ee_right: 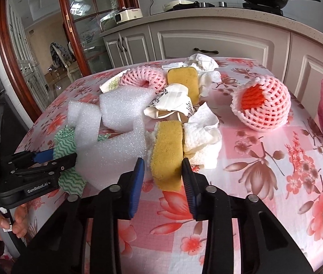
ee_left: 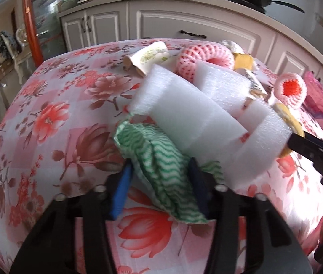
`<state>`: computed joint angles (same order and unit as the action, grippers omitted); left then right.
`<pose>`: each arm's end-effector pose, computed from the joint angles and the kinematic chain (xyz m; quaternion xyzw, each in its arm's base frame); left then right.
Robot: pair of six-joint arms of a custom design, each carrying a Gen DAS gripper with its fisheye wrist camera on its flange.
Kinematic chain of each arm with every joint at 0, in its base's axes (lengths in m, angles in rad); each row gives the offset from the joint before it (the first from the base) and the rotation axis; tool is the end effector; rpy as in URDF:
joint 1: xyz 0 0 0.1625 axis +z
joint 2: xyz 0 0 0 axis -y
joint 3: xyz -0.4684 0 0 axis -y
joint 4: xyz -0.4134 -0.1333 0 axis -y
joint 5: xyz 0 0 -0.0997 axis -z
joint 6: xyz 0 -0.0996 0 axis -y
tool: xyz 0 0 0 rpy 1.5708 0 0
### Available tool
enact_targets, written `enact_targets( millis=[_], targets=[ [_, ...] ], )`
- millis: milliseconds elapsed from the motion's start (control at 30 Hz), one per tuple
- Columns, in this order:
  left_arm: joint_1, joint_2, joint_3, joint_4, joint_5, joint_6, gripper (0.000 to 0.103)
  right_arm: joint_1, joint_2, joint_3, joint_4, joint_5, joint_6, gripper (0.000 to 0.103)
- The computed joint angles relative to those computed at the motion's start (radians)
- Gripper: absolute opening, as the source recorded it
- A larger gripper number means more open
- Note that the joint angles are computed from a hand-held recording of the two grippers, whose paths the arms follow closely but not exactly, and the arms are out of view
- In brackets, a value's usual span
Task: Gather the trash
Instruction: 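Grasp the green zigzag cloth with the left tool while the right tool grasps the yellow sponge, then carry the cloth and sponge in both tools over the pink trash bin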
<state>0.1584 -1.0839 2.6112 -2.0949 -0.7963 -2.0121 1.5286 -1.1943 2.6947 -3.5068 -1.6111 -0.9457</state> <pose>-0.1958 -0.2368 0.0411 -0.0663 0.8293 -0.3906 0.3941 0.1151 -0.3388 0.1376 0.4222 -0.8802 0.1809 0.1197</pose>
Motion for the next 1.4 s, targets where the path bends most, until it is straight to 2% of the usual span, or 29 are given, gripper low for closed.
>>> enact_targets(
  millis=[33,100,200,567,733,833,1100,1267,1400],
  targets=[
    [-0.004,0.001,0.001,-0.004,0.001,0.002,0.039,0.002,0.01,-0.002,-0.007,-0.002,0.0,0.032],
    [-0.011,0.005,0.004,-0.013,0.004,0.012,0.026,0.009,0.025,-0.008,-0.016,-0.007,-0.002,0.029],
    [-0.039,0.008,-0.012,0.053,0.002,-0.018,0.016,0.009,0.01,0.007,-0.028,0.019,-0.021,0.025],
    [-0.22,-0.007,-0.103,0.391,0.004,-0.197,0.013,-0.024,-0.172,0.059,0.044,0.127,-0.012,0.024],
    [-0.256,0.009,-0.159,0.482,0.034,-0.211,0.013,-0.05,-0.283,0.092,0.085,0.183,-0.038,0.024],
    [-0.262,0.025,-0.192,0.499,0.075,-0.183,0.013,-0.075,-0.357,0.104,0.121,0.221,-0.053,0.024],
    [-0.216,0.108,-0.27,0.436,0.244,-0.038,0.013,-0.166,-0.496,0.119,0.13,0.294,-0.088,0.024],
    [-0.151,0.166,-0.291,0.247,0.369,0.156,0.013,-0.201,-0.483,0.084,0.06,0.277,-0.058,0.024],
    [-0.094,0.224,-0.299,0.0,0.451,0.385,0.013,-0.224,-0.456,0.06,-0.053,0.272,-0.044,0.024]
  ],
)
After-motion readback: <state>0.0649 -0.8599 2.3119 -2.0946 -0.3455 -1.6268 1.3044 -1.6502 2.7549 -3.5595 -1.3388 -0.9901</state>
